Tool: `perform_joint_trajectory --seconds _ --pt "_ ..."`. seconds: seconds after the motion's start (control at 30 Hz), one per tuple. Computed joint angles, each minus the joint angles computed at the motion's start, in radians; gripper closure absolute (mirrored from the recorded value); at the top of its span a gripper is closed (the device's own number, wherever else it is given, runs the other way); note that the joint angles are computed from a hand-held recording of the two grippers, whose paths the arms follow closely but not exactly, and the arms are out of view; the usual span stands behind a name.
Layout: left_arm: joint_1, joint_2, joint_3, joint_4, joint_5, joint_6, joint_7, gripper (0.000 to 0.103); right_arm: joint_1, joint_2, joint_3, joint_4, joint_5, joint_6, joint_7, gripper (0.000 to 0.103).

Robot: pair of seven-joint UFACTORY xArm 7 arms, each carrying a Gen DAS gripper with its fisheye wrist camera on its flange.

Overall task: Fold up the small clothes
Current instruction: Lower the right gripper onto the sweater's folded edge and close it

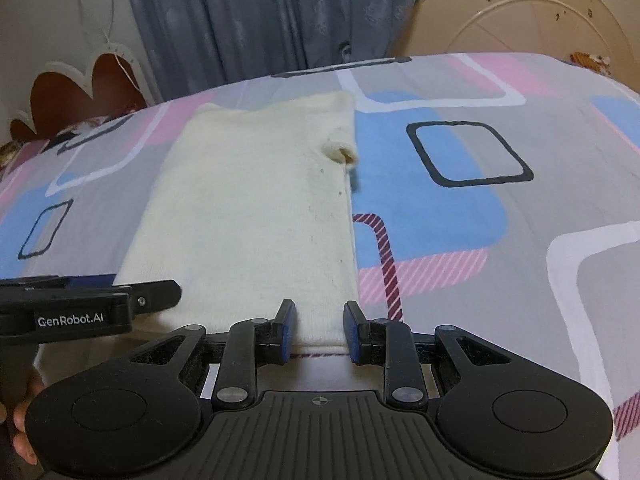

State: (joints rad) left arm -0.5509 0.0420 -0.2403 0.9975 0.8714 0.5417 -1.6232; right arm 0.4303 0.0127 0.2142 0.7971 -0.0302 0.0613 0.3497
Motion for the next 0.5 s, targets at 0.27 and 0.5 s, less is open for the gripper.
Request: perform_joint_trajectory --seconds 0.27,0.5 --pt "0.05 -0.065 -0.007 -0.031 0.005 -0.038 -0.064 0.02 0.02 -0.065 -0.028 -0.028 0.121 -0.071 -0.073 0.038" --pt "0.11 0.011 0.045 0.014 -0.012 -0.182 -0.078 0.019 -0.105 0.118 0.113 0.19 0.589 -0.026 -0.506 0.038"
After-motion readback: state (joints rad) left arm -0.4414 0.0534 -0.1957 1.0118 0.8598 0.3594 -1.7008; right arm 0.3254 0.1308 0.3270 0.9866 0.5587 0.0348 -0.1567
